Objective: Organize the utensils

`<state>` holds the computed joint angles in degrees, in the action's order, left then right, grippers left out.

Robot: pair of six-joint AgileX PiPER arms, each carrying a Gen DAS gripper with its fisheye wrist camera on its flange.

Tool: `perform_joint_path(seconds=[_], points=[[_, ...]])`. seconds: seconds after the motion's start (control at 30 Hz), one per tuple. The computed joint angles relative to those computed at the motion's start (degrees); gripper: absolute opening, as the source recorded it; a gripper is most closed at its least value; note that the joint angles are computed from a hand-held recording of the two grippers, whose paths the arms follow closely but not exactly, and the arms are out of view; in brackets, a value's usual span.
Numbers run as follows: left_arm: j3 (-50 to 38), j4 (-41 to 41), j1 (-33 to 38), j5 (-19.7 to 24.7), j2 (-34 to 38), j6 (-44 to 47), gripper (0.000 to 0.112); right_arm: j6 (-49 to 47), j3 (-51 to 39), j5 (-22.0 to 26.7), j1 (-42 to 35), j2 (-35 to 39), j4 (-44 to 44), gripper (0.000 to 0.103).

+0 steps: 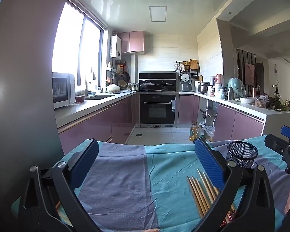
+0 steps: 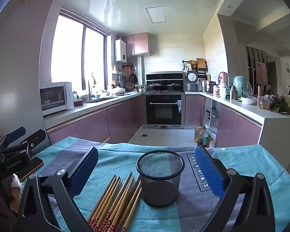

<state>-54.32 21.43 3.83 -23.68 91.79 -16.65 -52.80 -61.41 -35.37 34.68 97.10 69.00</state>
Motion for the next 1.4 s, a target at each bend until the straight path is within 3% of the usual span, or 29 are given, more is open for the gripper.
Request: perform_joint_path(seconds=[0.5,0.6,1.4], points=[[-0.13,4.08,1.45,-1.82,0.39,-3.76,0.098,1.65,0.96,-1.06,0.32,-0.08,-1.12,0.097],[1.13,1.19,0.45,-2.17,-0.74,-1.29,0.098,1.81,1.13,-1.03,0.28,-0.16,-1.18,0.097],[1.95,1.09,0.71,-3.75,-0.84,-1.17,0.098,1.40,0.61,-1.11,0.23,0.17,-0.45,0.097]])
